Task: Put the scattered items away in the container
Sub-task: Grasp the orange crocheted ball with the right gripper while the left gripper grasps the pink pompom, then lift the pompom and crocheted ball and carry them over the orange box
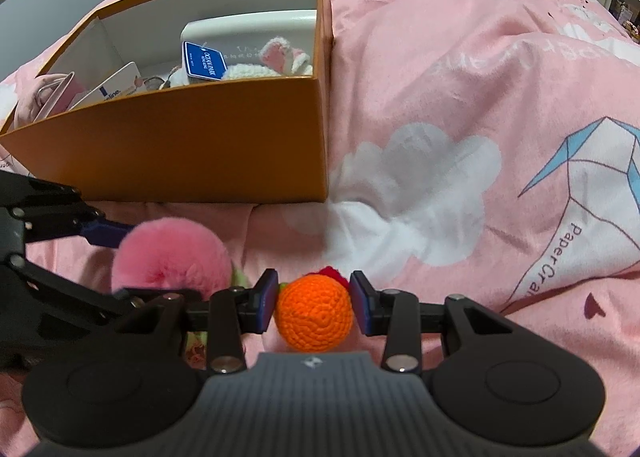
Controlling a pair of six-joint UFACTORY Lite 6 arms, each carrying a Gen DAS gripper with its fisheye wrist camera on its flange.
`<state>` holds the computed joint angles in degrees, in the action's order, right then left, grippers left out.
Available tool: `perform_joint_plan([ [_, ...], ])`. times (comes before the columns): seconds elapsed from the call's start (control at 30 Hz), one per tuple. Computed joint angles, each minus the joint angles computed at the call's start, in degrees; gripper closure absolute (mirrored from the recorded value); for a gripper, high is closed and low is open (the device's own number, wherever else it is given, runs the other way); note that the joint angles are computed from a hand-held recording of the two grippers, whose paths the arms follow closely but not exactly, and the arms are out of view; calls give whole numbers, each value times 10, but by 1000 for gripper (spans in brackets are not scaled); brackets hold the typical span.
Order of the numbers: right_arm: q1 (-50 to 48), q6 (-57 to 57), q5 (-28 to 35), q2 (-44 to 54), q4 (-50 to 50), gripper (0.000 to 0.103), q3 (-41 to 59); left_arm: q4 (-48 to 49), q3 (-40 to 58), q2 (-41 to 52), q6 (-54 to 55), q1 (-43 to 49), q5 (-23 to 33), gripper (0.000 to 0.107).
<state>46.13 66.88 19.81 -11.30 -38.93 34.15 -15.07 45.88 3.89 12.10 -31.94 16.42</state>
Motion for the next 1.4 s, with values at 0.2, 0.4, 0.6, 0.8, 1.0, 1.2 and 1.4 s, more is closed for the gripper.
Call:
perform_joint_plan([
  [0.2, 1, -1, 1, 0, 2, 61, -1, -8, 11, 32, 3, -5, -6, 44],
  [0.4, 2, -3, 1, 5, 2, 61, 1, -40, 14, 50, 30, -6, -12, 54],
  [0.6, 4, 0, 3, 7, -1, 61, 2, -45, 7, 43, 33, -6, -15, 58],
  [0.8, 9, 8, 7, 2, -10, 61, 0, -26, -10, 8, 8, -3, -7, 59],
  [1.0, 17, 34, 7, -21, -36, 61, -7, 1, -26, -41, -24, 7, 17, 59],
  [1.2, 27, 41, 4, -43, -41, 61, -9, -6, -48, -102, -22, 27, 39, 59],
  [1.4, 37, 30, 9, -68, -26, 61, -3, -29, -68, -168, -4, 48, 64, 59],
])
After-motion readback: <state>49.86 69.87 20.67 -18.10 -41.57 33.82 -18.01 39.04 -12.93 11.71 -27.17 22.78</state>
